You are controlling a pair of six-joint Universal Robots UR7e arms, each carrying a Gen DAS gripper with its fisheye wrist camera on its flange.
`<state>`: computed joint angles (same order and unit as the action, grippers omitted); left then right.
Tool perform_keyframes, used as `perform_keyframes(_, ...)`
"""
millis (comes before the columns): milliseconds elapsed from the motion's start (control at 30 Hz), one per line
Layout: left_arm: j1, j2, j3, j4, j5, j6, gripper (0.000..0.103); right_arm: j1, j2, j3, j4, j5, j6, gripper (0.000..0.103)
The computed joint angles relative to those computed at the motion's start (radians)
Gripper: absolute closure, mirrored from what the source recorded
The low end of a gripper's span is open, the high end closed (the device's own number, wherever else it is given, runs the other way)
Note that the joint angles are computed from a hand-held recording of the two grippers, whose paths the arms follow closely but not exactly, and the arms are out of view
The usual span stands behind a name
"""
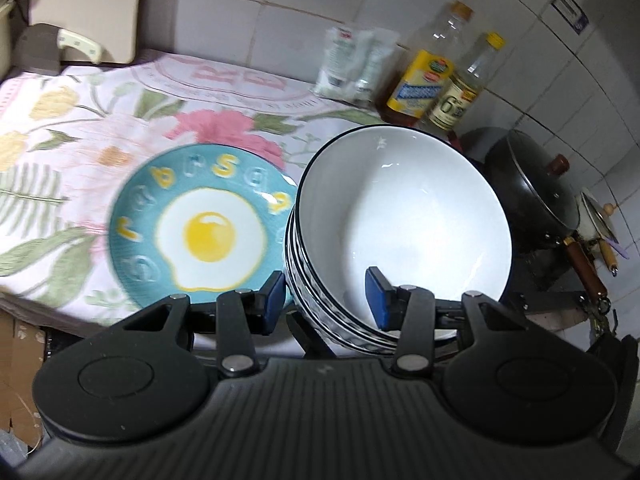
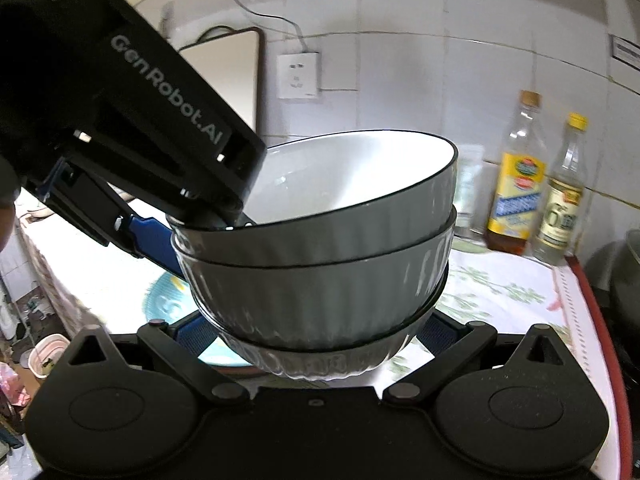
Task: Organize plates and bowls
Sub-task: 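Lift the bowl stack with both tools and carry it over the egg-pattern plate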
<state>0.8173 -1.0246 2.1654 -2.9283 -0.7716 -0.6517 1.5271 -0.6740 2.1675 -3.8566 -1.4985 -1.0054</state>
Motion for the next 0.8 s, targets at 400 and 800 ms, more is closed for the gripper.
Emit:
perform_keyframes(400,0.054,-0.105,0.052,0.059,0.051,-0.001,0.061,0.082,0.097,-0.083,0.073,-0.049,0.049,0.0)
perform_keyframes(800,0.136,-0.078,0.042,-0.025,0.038,0.125,0.061,0.116,0.168,-0.175,0.144,-0.138,0.107,0.0)
